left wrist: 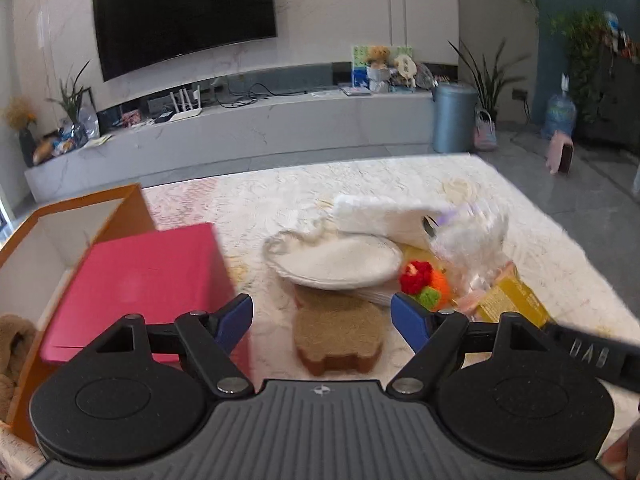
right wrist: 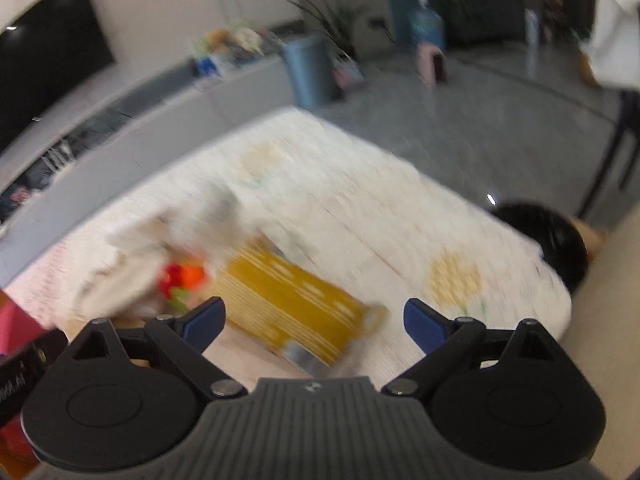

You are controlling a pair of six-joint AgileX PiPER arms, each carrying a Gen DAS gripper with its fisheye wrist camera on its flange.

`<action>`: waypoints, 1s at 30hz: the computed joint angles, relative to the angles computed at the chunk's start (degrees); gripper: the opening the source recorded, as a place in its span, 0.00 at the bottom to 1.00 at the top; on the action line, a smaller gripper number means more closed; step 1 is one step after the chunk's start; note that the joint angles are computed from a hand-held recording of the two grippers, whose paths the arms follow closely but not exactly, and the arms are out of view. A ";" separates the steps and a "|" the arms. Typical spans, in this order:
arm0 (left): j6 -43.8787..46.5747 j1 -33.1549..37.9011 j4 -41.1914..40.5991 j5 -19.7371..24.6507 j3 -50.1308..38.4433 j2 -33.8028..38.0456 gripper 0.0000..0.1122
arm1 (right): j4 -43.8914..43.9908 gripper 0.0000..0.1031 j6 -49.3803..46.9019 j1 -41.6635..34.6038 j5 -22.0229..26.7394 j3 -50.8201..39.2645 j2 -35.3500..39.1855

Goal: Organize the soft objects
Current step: 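Move both tools back to the pile and lower the left tool onto the coir pad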

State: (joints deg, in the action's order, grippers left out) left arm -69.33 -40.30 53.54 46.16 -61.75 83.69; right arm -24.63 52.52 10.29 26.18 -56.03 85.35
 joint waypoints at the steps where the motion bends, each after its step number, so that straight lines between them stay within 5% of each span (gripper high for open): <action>1: 0.50 -0.23 -0.09 -0.15 -0.98 1.80 0.82 | 1.07 0.92 -1.82 -0.39 0.07 0.26 0.39; 4: -2.60 -1.51 0.78 0.70 -2.92 6.09 0.82 | 4.26 0.91 -3.78 -1.97 -2.85 2.44 -0.62; 8: -2.52 -1.84 -0.47 3.61 -5.63 11.13 0.82 | -3.78 0.92 4.86 -1.17 -3.59 3.29 -0.38; 14: -3.19 -2.43 2.01 8.63 -7.04 15.12 0.84 | 3.70 0.92 -4.53 -1.28 -3.58 -0.03 3.77; 19: -3.20 -1.66 -0.91 8.00 -7.44 16.17 0.86 | 2.68 0.92 -4.59 -0.05 -0.38 -2.32 5.77; 30: -16.79 -3.37 10.92 6.52 -2.25 16.35 0.91 | 2.93 0.92 -5.10 0.46 2.47 -4.90 8.83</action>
State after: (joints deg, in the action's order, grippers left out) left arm -86.12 -43.67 64.46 52.68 -64.00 100.05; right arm -21.70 47.42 10.75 28.65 -60.93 94.19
